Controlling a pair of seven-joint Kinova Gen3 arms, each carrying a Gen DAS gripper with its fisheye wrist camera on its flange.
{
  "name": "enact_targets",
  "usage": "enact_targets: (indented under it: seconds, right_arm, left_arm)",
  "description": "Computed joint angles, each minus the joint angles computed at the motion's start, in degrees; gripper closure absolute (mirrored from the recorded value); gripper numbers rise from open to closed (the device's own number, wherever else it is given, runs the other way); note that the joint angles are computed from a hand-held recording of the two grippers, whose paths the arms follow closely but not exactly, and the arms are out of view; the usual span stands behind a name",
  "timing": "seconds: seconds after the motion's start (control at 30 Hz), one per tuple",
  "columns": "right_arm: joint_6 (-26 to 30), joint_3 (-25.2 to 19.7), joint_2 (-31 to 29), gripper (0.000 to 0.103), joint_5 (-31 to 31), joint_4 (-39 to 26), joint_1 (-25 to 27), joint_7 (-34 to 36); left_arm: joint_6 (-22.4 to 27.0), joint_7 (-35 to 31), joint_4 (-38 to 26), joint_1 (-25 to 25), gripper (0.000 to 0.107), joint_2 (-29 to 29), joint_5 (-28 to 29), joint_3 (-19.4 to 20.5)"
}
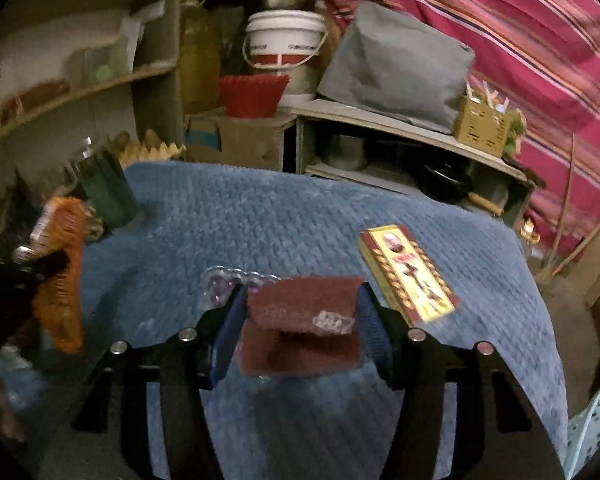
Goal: Collect trash
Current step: 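Grasp the brown cloth on the clear tray with the right gripper while the left holds the tube, then carry the orange tube and brown scouring pad over the blue basket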
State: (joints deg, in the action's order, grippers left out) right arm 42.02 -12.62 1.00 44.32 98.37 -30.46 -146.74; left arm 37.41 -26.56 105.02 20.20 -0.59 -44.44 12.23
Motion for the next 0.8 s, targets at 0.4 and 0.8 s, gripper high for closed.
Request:
enact_targets:
  seconds: [0.4, 0.8]
  right_arm:
    - [-1.81, 1.46, -19.52, 0.047, -12.99, 12.78, 8.15, 13.07]
    - [2.98, 11.07, -36.11, 0.047, -19.56, 18.66, 17.26, 28.48]
  left_arm:
    - [1.78, -1.99, -2.94, 6.29, 0.107, -0.03, 2.3, 4.7]
    - [4.99, -3.85, -15.4, 20.24, 0.107, 7.89, 2.14, 5.81]
